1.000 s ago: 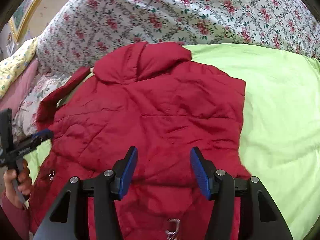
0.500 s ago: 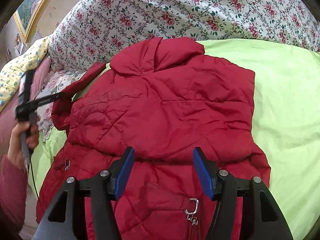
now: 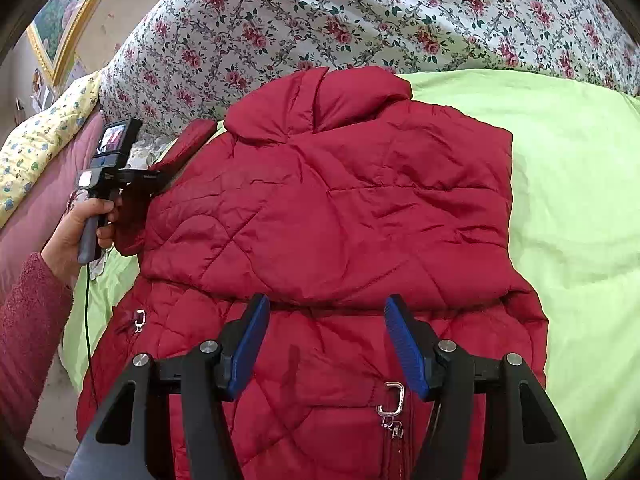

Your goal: Fold large clothes

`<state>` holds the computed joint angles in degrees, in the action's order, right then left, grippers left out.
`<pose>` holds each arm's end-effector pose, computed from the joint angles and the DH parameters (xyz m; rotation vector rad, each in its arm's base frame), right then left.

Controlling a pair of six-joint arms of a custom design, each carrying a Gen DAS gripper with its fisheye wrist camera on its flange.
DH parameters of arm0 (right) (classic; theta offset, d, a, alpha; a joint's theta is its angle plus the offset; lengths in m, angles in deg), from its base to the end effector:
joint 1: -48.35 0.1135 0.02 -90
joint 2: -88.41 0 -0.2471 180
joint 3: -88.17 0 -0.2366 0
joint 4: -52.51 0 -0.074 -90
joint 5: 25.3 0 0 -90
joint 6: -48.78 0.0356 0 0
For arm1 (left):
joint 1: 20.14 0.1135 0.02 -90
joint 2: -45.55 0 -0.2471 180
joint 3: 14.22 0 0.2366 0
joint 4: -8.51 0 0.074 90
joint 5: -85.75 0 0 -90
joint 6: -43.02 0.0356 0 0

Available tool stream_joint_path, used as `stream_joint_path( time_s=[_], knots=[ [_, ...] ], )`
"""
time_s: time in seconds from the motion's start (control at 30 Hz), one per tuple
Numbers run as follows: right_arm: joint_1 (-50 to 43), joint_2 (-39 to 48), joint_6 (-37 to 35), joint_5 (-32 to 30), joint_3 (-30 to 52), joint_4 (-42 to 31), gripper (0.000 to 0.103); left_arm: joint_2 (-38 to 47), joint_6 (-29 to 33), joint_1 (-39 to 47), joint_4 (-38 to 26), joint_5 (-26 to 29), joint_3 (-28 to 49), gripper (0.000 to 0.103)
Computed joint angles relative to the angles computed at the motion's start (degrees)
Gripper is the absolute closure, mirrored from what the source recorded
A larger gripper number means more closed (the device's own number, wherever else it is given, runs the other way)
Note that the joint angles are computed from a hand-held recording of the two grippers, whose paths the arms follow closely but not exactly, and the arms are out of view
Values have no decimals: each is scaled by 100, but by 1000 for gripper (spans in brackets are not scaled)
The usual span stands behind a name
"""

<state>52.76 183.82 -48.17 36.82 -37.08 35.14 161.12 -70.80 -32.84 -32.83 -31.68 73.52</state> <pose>0.2765 0.0380 0.1159 -0.4263 2.4814 0.6073 0.3679 -0.0661 0.1272 -0.3701 2.5916 0.4555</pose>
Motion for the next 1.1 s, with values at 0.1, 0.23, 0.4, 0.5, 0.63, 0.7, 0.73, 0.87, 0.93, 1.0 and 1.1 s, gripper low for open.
stream_joint_path(
  time_s=[0.1, 0.23, 0.4, 0.5, 0.63, 0.7, 0.73, 0.87, 0.93, 1.0, 1.1],
  knots=[
    [-49, -40, 29, -81, -58, 31, 41, -778, -217, 107, 556, 459, -797, 90],
    [-29, -187, 115, -87, -178, 112, 41, -1726, -547, -60, 1056, 790, -1662, 91],
    [13, -277, 241, -71, -262, 197, 41, -2833, -941, -724, 1561, 987, -2515, 91],
    [-8, -263, 274, -117, -276, 206, 41, -3164, -1133, -1206, 1811, 1009, -2761, 91],
    [-28, -320, 291, -99, -342, 220, 41, -3238, -1395, -1887, 2202, 949, -2888, 91],
    [-42, -353, 297, -68, -369, 228, 41, -3138, -1388, -2136, 2494, 1045, -2912, 91],
    [-72, -361, 299, -65, -390, 245, 41, -3028, -1386, -2291, 2690, 1100, -2911, 91],
    [-223, -328, 336, -80, -415, 283, 41, -2446, -1399, -2543, 3216, 1312, -2804, 91],
    [-371, -271, 333, -189, -397, 273, 41, -2017, -1419, -2662, 3203, 1282, -2550, 91],
    [-506, -226, 342, -307, -375, 247, 41, -1592, -1416, -2769, 3202, 1237, -2311, 91],
    [-682, -125, 430, -499, -278, 198, 40, -1083, -1418, -2871, 3248, 1277, -2025, 91]
  ],
)
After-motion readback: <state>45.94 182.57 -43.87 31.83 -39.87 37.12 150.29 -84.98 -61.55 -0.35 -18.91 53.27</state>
